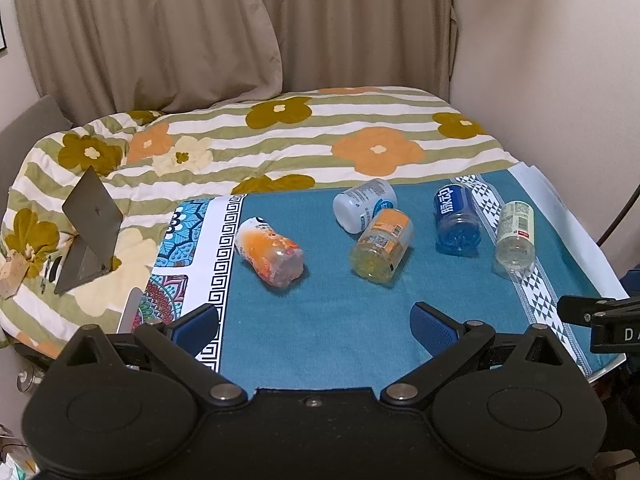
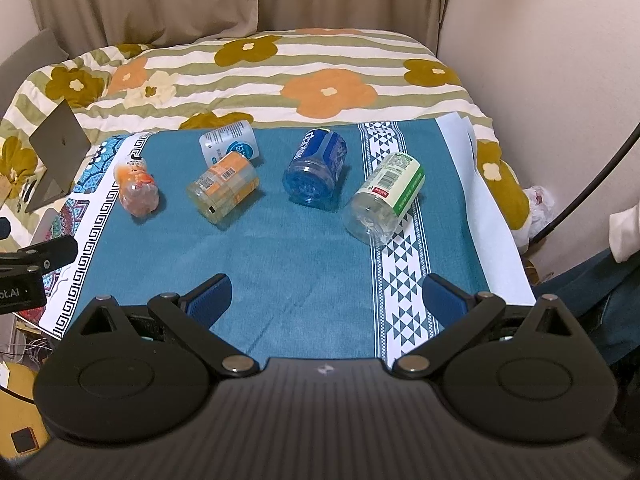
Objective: Flip cup upright
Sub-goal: 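Move the left tool to the clear orange-label cup and close on it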
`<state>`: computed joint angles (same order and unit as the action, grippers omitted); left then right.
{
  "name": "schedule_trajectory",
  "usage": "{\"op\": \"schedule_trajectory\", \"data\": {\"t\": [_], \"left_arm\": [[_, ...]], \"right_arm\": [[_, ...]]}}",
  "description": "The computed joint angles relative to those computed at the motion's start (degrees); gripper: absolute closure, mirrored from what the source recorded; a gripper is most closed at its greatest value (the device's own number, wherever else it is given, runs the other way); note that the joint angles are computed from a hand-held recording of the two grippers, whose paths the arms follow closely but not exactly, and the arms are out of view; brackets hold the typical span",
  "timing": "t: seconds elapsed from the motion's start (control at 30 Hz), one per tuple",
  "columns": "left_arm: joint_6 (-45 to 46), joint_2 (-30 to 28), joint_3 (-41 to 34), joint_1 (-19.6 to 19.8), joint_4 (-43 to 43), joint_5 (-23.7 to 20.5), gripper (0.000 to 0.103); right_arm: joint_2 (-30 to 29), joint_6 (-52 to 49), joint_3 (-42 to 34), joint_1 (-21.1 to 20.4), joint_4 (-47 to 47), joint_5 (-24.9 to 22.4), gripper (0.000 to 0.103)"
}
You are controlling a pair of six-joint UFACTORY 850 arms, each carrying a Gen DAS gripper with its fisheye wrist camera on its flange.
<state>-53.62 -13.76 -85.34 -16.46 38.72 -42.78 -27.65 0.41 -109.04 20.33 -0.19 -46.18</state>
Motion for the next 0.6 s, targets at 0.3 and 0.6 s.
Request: {"op": "schedule_trajectory", "data": {"t": [0.3, 0.6], "left_arm": [[12.59, -6.58, -8.61, 1.25, -4.94, -1.17, 0.0], [31.58, -19.33, -24.37, 4.72, -18.45, -3.37, 0.0]], "right_arm": [[-2.71, -2.25, -3.95, -1.3, 1.87, -1.54, 0.0], [-7.84, -2.15, -8.58, -3.01, 1.71, -2.44, 0.0]]}}
